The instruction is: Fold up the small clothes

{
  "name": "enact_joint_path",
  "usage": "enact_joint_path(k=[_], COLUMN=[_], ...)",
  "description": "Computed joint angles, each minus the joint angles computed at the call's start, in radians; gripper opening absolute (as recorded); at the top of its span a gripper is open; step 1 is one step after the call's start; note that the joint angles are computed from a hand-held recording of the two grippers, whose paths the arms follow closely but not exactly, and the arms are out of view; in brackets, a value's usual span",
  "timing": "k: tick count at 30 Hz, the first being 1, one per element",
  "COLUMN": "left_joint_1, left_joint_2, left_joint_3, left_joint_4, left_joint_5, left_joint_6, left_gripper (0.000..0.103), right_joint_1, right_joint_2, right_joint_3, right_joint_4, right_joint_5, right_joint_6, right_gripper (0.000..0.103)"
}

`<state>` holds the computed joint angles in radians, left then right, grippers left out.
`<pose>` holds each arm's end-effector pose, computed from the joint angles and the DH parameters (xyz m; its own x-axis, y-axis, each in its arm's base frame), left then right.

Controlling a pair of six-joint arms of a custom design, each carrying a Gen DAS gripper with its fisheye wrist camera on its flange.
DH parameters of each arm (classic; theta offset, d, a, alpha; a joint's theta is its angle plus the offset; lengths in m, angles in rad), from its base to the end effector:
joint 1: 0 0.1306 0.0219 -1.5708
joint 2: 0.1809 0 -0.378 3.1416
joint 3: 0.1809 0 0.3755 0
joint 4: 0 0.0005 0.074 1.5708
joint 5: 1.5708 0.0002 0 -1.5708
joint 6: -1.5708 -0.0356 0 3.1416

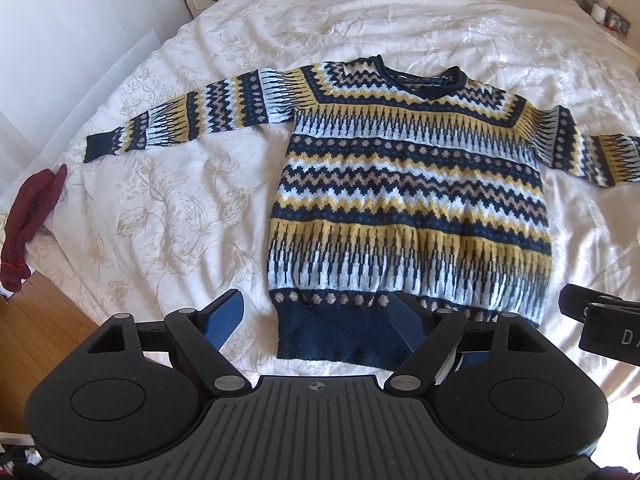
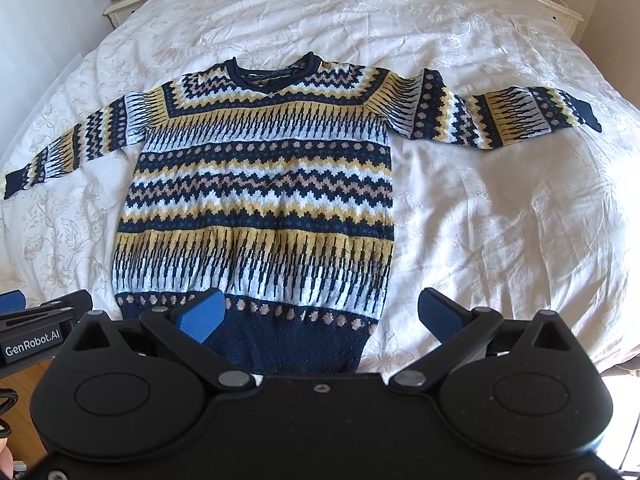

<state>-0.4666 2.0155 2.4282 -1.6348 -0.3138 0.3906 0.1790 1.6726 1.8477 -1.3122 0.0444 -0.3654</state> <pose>0.5619 -0.2713 0.4862 -0.9032 0.0494 -0.4264 -0.0110 0.9904 0.1381 0.5347 0.0946 0.4595 -0.8910 0.2016 -0.4069 0.1701 0.9790 0.1125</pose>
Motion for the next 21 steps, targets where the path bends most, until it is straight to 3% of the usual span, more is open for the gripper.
enact_joint_path(k=[21], left_joint_1=[0.022], left_joint_2=[0.01], left_joint_3=[0.001], left_joint_4=[-0.015], left_joint_5=[0.007], left_joint_6=[-0.025], left_gripper=[0.079], right_joint_1=[0.018], right_joint_2=[0.04], right_joint_3=[0.049], right_joint_4=[-0.026], right_joint_5=[-0.005], right_joint_6=[-0.016], right_gripper=[0.102])
